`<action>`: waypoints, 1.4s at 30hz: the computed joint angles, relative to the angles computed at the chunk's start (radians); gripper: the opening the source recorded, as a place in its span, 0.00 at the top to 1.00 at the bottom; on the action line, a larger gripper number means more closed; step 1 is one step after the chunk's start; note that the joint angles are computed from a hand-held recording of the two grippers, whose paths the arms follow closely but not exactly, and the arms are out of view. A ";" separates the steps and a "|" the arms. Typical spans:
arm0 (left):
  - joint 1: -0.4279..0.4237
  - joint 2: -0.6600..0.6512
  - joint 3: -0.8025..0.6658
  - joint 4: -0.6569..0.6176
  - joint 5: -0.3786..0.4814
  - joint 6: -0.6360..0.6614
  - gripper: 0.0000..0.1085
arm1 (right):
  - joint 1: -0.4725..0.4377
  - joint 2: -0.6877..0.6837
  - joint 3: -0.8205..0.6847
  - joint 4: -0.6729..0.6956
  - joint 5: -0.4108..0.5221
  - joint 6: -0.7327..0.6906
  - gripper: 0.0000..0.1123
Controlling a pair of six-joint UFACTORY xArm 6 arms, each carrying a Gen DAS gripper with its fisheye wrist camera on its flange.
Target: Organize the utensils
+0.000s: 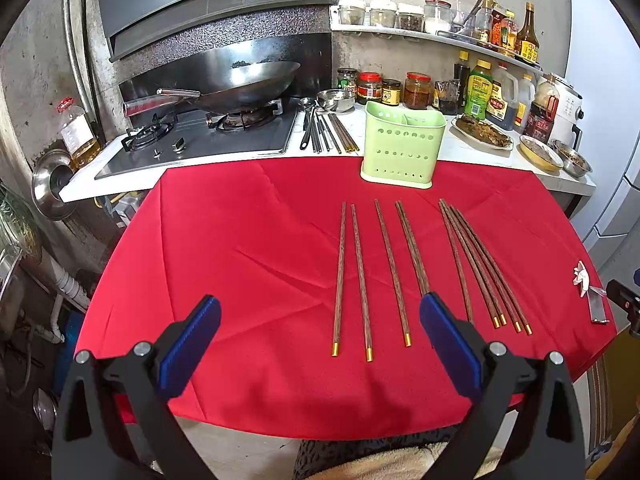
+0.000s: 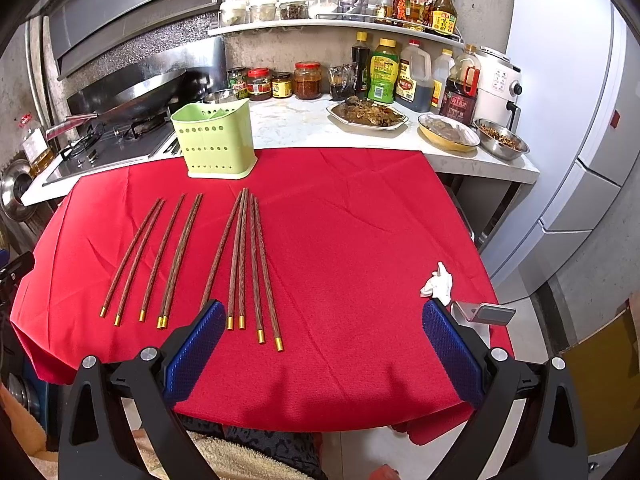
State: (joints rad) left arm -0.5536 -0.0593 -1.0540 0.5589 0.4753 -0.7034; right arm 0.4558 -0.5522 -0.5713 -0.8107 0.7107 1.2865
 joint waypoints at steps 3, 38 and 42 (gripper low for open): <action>0.001 0.000 -0.001 -0.002 0.000 0.003 0.11 | 0.003 -0.001 0.001 -0.010 0.004 0.006 0.13; 0.037 0.136 -0.022 -0.023 -0.045 0.012 0.11 | -0.096 0.129 0.035 -0.140 -0.233 0.071 0.13; 0.050 0.189 -0.031 -0.051 -0.105 0.059 0.11 | -0.101 0.216 -0.003 -0.197 -0.234 0.122 0.13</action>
